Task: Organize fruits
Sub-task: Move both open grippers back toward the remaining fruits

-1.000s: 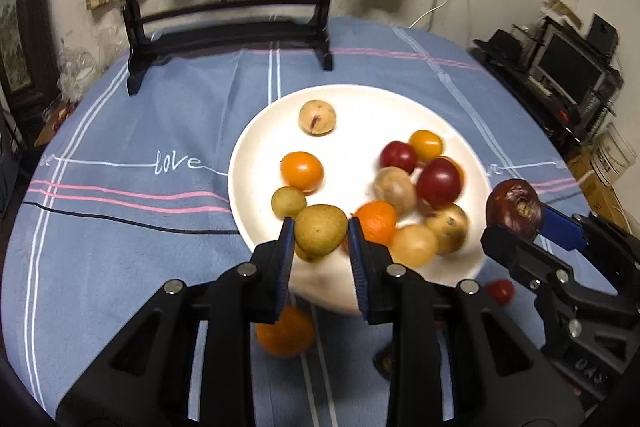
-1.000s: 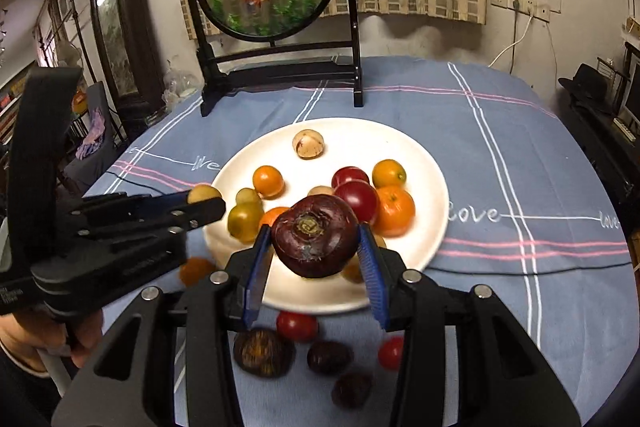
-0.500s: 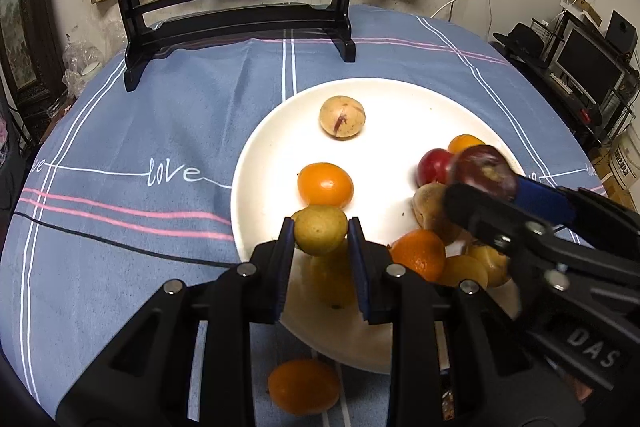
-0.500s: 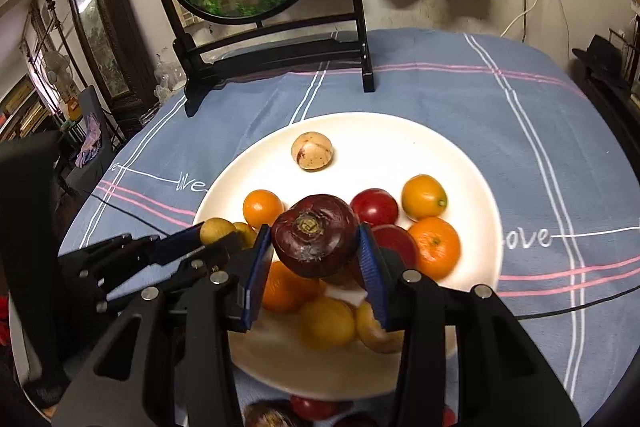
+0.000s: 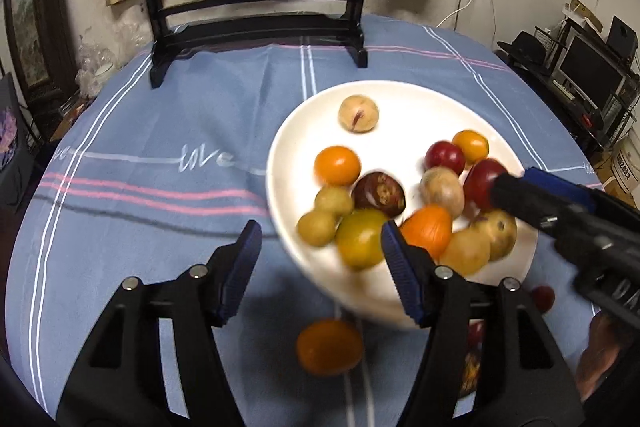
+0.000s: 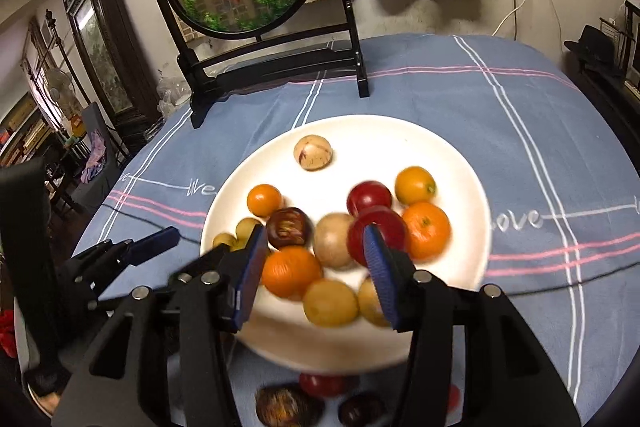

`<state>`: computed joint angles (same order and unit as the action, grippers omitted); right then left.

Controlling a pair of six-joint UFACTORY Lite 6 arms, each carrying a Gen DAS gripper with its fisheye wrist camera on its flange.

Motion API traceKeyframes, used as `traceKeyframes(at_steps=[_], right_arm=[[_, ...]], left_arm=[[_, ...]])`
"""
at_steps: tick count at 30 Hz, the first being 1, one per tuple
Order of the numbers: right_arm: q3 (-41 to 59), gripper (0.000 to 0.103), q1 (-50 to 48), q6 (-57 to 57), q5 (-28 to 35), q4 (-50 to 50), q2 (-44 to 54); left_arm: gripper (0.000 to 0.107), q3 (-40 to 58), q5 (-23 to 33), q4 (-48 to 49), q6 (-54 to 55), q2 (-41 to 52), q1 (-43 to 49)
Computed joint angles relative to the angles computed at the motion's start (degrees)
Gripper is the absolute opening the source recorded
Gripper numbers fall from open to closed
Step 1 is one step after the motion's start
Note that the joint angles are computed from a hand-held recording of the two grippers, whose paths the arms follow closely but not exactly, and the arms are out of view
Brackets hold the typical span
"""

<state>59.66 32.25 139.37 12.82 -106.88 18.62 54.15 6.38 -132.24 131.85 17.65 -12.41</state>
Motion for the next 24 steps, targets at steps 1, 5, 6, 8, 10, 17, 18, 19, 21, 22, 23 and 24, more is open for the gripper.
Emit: traceKeyframes(at_steps=[1, 5, 6, 8, 10, 17, 18, 19, 21, 22, 23, 24], right_arm=[[-2.2, 0.052, 0.1, 2.5, -0.3, -2.3, -1.8], [-12.2, 0.052, 2.3, 8.0, 2.1, -6.7, -9.7], [-13.8, 0.052, 2.9, 8.1, 2.7, -6.2, -10.9], [-18.0, 0.051, 4.3, 11.0, 3.9, -7.4, -14.0], [-22.2, 0.051, 6.2, 13.5, 5.8, -7.8, -17.1], [-32.3, 0.051, 11.5, 21.0, 9.6, -8.8, -23.7], [-33.5, 0.051, 12.1, 23.2, 10.0, -9.5, -24.1], [-34.5, 0.052, 12.6, 24.8, 10.2, -10.1, -24.4], [-36.1, 0.052, 13.7, 27.2, 10.8, -10.6, -24.7], [-36.6, 0.052, 14.3, 27.6, 11.2, -10.3, -24.6], [-37.2, 0.052, 15.0, 27.9, 11.7, -9.8, -24.6], [-37.5, 0.052, 15.4, 28.1, 11.9, -9.3, -24.5]], left_arm=[[0.068, -1.3, 0.4, 0.0, 0.0, -0.9, 0.3], [0.075, -8.0, 1.4, -1.1, 2.0, -6.4, 1.6], [0.076, -9.6, 1.9, -2.5, 3.8, -7.6, 1.7], [0.078, -13.0, 2.4, -6.8, 8.3, -10.6, 1.7], [0.078, -16.1, 3.0, -10.4, 12.1, -13.1, 1.3], [0.079, -25.3, 4.1, -14.1, 15.6, -19.9, 0.7], [0.079, -26.3, 4.2, -14.8, 16.3, -20.5, 0.8], [0.079, -27.3, 4.5, -14.8, 16.4, -21.0, 1.0], [0.079, -28.7, 4.9, -14.7, 16.5, -21.6, 1.3], [0.079, -29.3, 5.0, -15.1, 17.0, -21.9, 1.3], [0.079, -29.8, 5.1, -15.1, 17.2, -22.0, 1.4], [0.079, -30.4, 4.9, -16.1, 18.2, -22.3, 1.2]])
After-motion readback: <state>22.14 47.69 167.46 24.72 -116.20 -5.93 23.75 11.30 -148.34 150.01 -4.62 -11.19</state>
